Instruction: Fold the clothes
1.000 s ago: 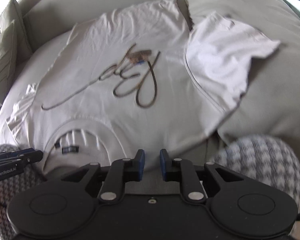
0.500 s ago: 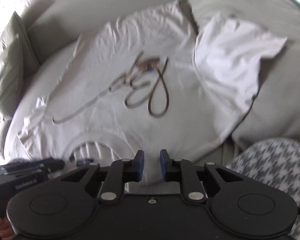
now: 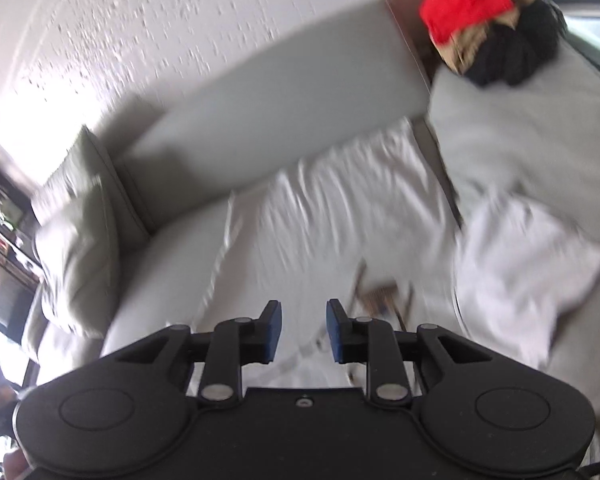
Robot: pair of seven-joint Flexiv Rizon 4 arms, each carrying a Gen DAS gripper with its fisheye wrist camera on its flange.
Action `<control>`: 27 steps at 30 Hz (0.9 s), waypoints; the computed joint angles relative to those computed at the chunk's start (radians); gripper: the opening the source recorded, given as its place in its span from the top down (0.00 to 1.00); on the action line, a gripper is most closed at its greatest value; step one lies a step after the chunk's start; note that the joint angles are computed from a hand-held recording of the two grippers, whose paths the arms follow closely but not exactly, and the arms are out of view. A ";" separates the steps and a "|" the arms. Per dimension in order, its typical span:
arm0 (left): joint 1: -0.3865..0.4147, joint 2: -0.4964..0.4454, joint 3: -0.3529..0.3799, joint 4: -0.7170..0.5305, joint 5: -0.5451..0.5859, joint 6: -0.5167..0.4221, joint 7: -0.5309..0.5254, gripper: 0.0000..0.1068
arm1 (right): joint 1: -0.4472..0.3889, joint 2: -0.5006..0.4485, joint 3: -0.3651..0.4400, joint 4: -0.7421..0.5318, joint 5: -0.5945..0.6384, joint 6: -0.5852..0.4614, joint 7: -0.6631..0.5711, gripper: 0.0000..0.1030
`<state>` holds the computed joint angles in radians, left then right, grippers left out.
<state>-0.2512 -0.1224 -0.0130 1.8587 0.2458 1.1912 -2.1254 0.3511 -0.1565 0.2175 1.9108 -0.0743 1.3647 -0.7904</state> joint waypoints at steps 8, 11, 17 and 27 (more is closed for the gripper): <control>0.072 -0.216 0.034 -0.161 -0.109 0.013 0.084 0.67 | -0.024 -0.251 -0.071 -0.234 -0.065 -0.040 0.026 0.57; 0.097 -0.323 0.070 -0.256 -0.143 0.024 0.109 0.65 | -0.067 -0.370 -0.058 -0.360 -0.013 -0.067 0.025 0.57; 0.179 -0.544 0.049 -0.460 -0.288 0.046 0.201 0.63 | -0.098 -0.599 -0.083 -0.640 0.005 -0.151 0.041 0.61; 0.304 -0.822 -0.131 -0.718 -0.552 0.114 0.331 0.65 | -0.128 -0.865 -0.087 -0.990 0.030 -0.195 0.072 0.61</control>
